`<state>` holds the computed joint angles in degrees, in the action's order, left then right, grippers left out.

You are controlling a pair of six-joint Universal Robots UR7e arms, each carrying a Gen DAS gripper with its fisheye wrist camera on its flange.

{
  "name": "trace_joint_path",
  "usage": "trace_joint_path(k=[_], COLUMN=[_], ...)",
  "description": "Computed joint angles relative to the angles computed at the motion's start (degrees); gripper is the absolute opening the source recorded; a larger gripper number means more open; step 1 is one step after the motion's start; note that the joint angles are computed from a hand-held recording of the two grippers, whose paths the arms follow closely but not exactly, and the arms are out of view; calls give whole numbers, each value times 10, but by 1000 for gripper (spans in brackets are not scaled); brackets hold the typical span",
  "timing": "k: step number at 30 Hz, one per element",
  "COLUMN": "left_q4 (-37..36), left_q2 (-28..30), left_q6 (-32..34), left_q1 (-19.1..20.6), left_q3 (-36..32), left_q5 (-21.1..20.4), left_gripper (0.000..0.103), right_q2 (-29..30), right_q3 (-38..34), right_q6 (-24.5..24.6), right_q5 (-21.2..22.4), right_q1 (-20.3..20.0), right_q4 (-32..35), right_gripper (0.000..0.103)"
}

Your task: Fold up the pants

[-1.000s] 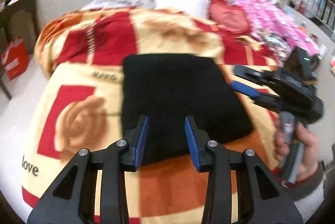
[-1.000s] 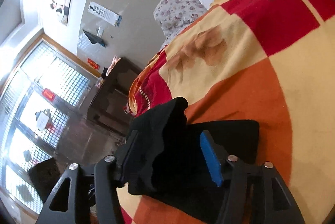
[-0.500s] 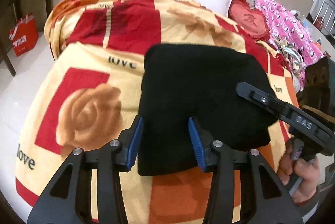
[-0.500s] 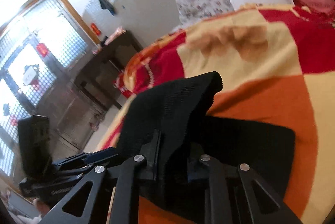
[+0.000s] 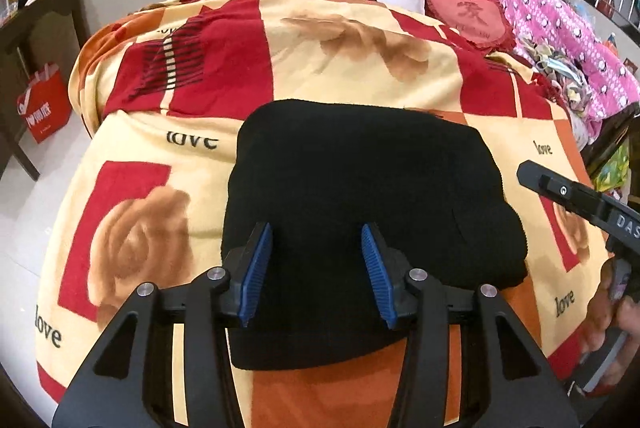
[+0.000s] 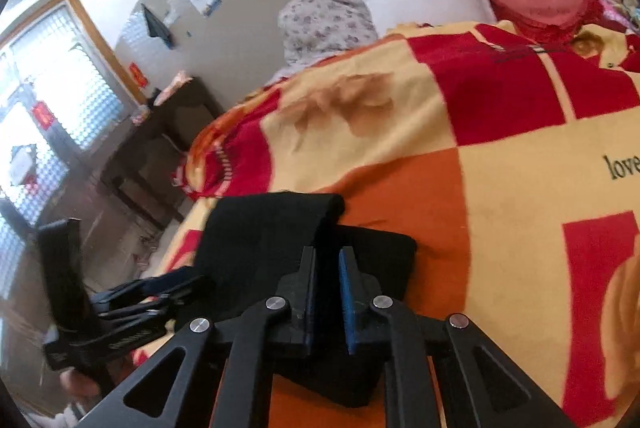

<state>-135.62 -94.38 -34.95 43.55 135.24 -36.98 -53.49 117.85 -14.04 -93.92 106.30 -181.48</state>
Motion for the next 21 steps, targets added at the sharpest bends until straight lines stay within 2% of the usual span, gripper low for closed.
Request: trace_joint_path(k=[1, 2, 4, 6, 9, 10, 11, 12, 14, 18, 21], left_q4=[-1, 0, 4, 8, 13, 16, 18, 22, 31, 39, 33], left_q2=[-3, -7, -14, -22, -33, -36, -39, -42, -45, -45, -31], left_q6=[-1, -2, -6, -11, -21, -25, -28, -33, -39, -35, -27], left_q1=[1, 3, 5, 8, 10, 10, 9, 7, 5, -1, -1], left_q3=[0, -1, -1, 0, 0, 0, 1, 0, -2, -12, -18], left_q5=[-4, -10, -15, -21, -28, -27, -26, -23, -17, -4, 6], left_gripper=[45, 45, 45, 45, 45, 45, 45, 45, 45, 45, 45], right_q2=[2, 6, 7, 16, 40, 47, 55, 61, 67, 38, 14], right_q3=[-3, -6, 2, -1, -13, -14, -14, -17, -18, -4, 12], right_q6=[2, 3, 5, 15, 15, 14, 10, 6, -11, -40, -43], right_q5=[1, -3, 8, 23, 9, 20, 39, 47, 32, 21, -17], right_q1=[1, 4, -2, -9, -6, -8, -10, -8, 5, 18, 19], right_q4=[8, 11, 10, 22, 26, 17, 7, 6, -8, -22, -23], right_gripper=[21, 36, 47, 47, 47, 41, 26, 22, 17, 15, 15])
